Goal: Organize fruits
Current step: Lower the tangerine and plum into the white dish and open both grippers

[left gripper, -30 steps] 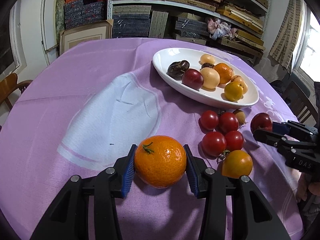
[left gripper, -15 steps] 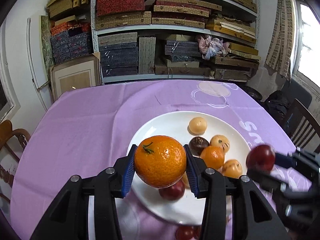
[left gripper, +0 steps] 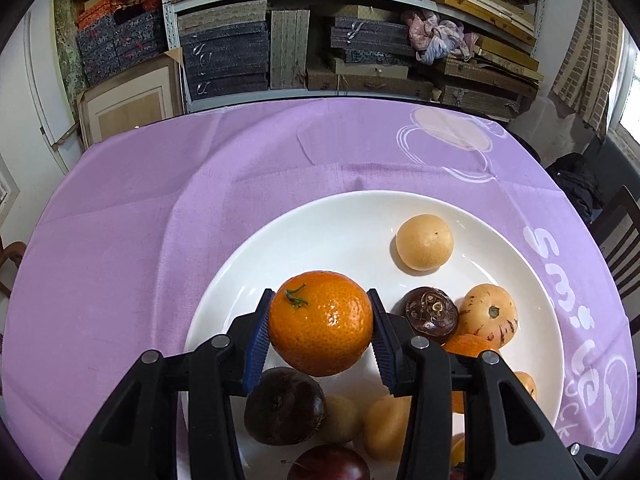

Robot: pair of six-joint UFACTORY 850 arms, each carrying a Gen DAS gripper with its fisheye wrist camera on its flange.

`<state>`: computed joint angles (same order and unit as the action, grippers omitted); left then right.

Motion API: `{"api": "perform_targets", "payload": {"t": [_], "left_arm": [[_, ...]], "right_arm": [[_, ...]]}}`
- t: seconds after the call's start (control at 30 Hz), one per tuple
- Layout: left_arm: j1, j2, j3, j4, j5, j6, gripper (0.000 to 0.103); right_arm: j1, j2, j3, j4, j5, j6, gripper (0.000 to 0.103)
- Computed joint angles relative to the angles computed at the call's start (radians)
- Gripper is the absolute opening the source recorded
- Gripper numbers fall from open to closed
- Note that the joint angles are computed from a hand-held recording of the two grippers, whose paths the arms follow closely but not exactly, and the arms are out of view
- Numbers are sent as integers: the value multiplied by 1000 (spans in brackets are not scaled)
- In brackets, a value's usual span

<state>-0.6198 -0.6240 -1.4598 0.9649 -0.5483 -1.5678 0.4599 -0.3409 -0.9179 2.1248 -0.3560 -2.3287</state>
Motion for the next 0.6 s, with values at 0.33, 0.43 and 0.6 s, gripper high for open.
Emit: {"api": "perform_targets", "payload": {"t": [0.33, 0.43, 0.6], "left_arm": [[4, -23, -10, -24, -10, 16, 47], [-13, 6, 13, 56, -36, -44, 49], [-65, 154, 129, 261, -138, -249, 64]], "right_arm": [[20, -14, 1, 125, 11, -140, 47], [-5, 19, 28, 87, -49, -100, 60], [-100, 219, 147, 115, -211, -86, 68]]}}
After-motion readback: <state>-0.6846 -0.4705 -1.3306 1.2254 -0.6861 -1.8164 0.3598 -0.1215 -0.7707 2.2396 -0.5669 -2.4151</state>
